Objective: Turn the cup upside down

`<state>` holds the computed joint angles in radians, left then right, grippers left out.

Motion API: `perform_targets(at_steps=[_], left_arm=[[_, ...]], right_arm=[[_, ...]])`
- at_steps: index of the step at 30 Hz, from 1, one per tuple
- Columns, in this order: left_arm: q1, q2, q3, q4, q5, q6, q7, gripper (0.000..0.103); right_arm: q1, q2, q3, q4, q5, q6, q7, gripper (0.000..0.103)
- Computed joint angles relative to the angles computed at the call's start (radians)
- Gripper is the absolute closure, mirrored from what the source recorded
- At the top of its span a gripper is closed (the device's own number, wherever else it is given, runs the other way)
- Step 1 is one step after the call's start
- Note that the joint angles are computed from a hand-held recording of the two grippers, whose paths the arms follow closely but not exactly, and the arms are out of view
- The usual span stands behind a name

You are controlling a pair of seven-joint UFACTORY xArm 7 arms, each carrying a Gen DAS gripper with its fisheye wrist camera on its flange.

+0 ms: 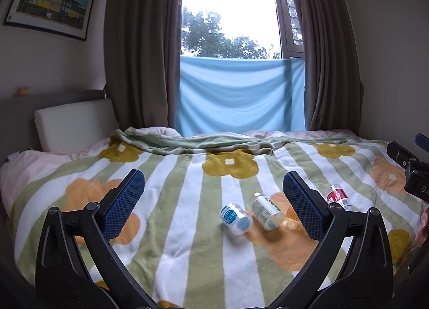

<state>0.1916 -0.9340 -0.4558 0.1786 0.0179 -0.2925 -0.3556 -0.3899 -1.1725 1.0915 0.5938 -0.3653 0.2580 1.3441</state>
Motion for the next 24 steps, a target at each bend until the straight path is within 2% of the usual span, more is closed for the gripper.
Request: perform_targets(at_steps=[24], left_arm=[[-0.005, -0.029, 0.011, -0.018, 0.000, 0.011, -0.015, 0.000]], right_arm=[[-0.014, 0.003, 0.014, 0.007, 0.003, -0.007, 0.008, 0.000]])
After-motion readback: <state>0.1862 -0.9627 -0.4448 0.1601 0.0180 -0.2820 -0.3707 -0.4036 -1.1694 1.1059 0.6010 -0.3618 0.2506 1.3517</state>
